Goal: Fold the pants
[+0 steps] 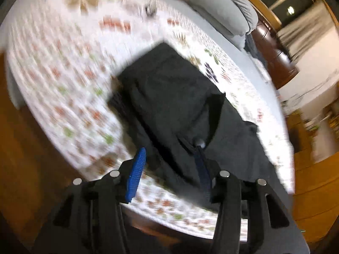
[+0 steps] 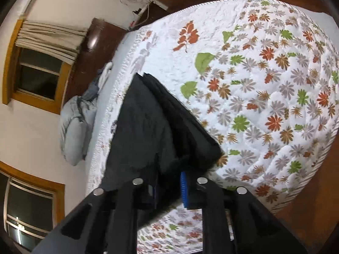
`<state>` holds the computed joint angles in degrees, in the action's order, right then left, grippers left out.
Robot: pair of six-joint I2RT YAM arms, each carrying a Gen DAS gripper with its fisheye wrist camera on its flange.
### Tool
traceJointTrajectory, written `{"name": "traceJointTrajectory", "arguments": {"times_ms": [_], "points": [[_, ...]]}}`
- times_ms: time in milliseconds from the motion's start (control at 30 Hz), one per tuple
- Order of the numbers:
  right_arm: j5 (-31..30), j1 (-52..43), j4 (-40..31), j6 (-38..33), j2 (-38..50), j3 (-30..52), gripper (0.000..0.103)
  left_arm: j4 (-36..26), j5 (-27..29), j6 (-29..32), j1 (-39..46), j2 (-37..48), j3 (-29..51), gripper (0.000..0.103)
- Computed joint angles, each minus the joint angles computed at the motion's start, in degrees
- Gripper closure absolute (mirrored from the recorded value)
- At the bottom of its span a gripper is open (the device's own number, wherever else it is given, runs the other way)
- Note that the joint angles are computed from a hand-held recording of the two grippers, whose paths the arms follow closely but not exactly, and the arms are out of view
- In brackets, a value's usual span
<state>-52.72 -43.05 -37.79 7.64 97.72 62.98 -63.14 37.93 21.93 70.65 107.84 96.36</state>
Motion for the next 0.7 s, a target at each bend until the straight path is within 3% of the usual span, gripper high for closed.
{"name": "traceJointTrajectory", "arguments": {"times_ms": [33,100,167,200,233,333,567,633,667,700], "points": [[0.49,0.16,-0.96,-1.13,-0.35,0.55,0.087,1.84,-1.29,-0.17,-0.07,-1.79,-0.89,0.056],[1.38,0.12,-4.53,-3.94,-1.13,2.69,0.072,6.1,-3.44,-0.83,-0.22,-5.24,-2.02,0.052],[8.07,-0.53,-2.3,-1.11,-5.59,3.0,0.06,9.92,-3.28,-1.41,-0.49,-7.96,-2.62,0.036],[10.28,-0.74,-1.12,-0.44,-7.12,3.08,0.06,10.99,-2.65,-1.57,-1.12,-8.44,-2.36,0.026],[12.1,-0.61,-0.12,-0.15,-8.26,3.96,0.06,11.49,-1.67,-1.31,-1.87,-8.21,-1.48,0.023],[11.43,3.53,-2.15,-1.14,-5.13,10.75,0.061,9.86,-3.41,-0.01,-6.69,-3.52,4.05,0.023],[14.52,19.61,-13.28,1.03,17.25,39.35,0.061,4.21,-13.31,-0.92,-12.94,9.42,12.44,0.028],[16.18,21.49,-17.04,1.95,23.69,47.53,0.064,2.66,-13.97,-1.03,-12.96,12.1,14.33,0.029],[17.03,21.49,-18.82,1.31,24.83,48.43,0.074,2.14,-14.4,-0.59,-13.02,12.77,14.78,0.029],[19.1,21.83,-21.0,1.98,28.19,52.12,0.092,1.71,-14.61,-0.59,-13.14,13.3,15.24,0.028]]}}
